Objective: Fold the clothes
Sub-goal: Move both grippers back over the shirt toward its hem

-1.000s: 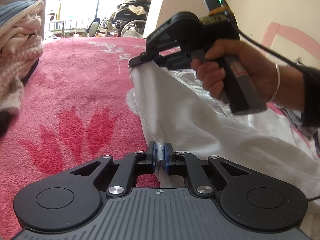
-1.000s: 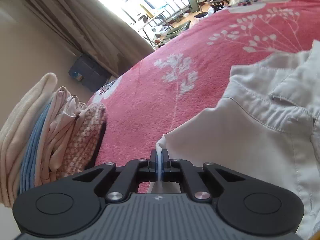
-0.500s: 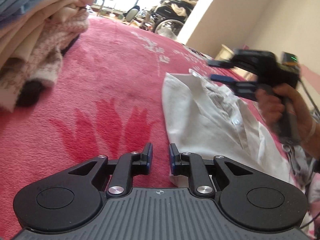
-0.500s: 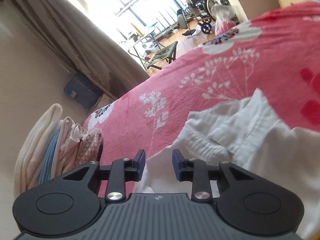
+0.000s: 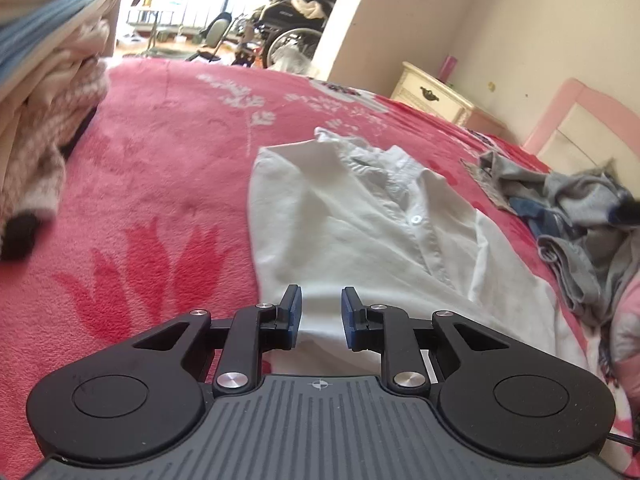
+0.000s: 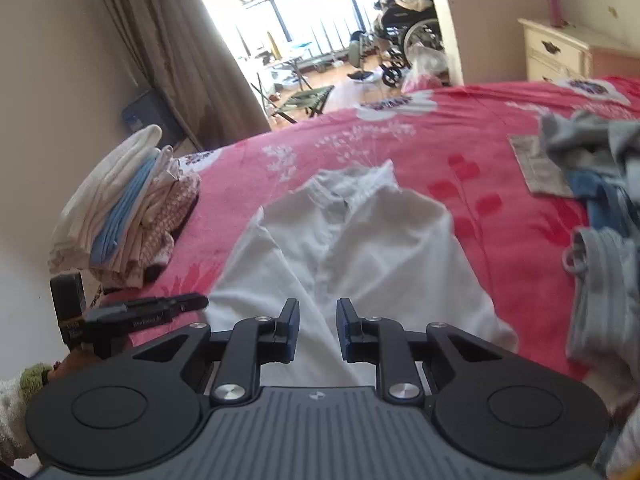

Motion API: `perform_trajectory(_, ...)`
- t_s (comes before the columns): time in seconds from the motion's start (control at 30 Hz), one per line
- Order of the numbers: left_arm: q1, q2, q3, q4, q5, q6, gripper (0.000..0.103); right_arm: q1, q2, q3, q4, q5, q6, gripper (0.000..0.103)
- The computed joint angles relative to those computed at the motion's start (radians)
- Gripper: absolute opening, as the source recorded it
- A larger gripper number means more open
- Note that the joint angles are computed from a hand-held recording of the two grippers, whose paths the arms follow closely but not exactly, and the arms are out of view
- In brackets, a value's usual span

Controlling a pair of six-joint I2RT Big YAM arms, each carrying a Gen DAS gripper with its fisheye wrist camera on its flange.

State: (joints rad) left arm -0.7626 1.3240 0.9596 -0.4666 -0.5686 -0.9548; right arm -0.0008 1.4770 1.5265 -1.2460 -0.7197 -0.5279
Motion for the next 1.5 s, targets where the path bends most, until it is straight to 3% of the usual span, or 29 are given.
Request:
perform_trajectory(0.1, -0.024, 0.005, 0.027, -0.015, 0.009, 0.040, 0.022, -0.045, -0.067, -0.117, -0.039, 0.045, -0.068, 0.016)
perform_trajectory(0.27, -0.078, 0.066, 0.109, -0.060, 0.079, 0.148, 0.025, -0.080, -0.147, -0.326, 0.051, 0.184, -0.148, 0.013)
perform_trajectory(0.4, -0.107, 0.162, 0.166, -0.144, 0.116, 0.163, 0.025, -0.105, -0.144, -0.422, 0.150, 0.317, -0.148, 0.010)
perform_trajectory(0.47, -0.117, 0.186, 0.165, -0.157, 0.106, 0.168, 0.026, -0.131, -0.146, -0.413, 0.133, 0.280, -0.120, 0.010)
perform_trajectory(0.7, -0.149, 0.125, 0.160, -0.156, 0.045, 0.174, 0.027, -0.171, -0.260, -0.451, 0.082, 0.186, -0.234, 0.010)
perform_trajectory(0.83, -0.168, 0.153, 0.187, -0.176, 0.070, 0.226, 0.030, -0.147, -0.268, -0.530, 0.129, 0.265, -0.250, 0.010)
perform_trajectory(0.93, -0.171, 0.201, 0.213, -0.221, 0.090, 0.222, 0.030, -0.155, -0.276, -0.519, 0.119, 0.247, -0.270, 0.010)
perform_trajectory(1.13, -0.163, 0.144, 0.186, -0.214, 0.075, 0.173, 0.031, -0.167, -0.274, -0.428, 0.002, 0.167, -0.363, 0.012)
perform_trajectory(1.23, -0.146, 0.107, 0.192, -0.239, 0.059, 0.195, 0.033, -0.161, -0.225, -0.340, -0.080, 0.077, -0.350, 0.012)
perform_trajectory(1.33, -0.103, 0.078, 0.197, -0.245, 0.048, 0.215, 0.039, -0.133, -0.155, -0.246, -0.088, 0.005, -0.278, 0.012)
perform_trajectory(1.43, -0.044, 0.078, 0.220, -0.259, 0.030, 0.231, 0.048, -0.092, -0.073, -0.144, -0.053, -0.033, -0.186, 0.017)
perform_trajectory(1.5, 0.002, 0.093, 0.233, -0.238, 0.016, 0.254, 0.052, -0.059, -0.010, -0.079, 0.004, -0.037, -0.109, 0.027)
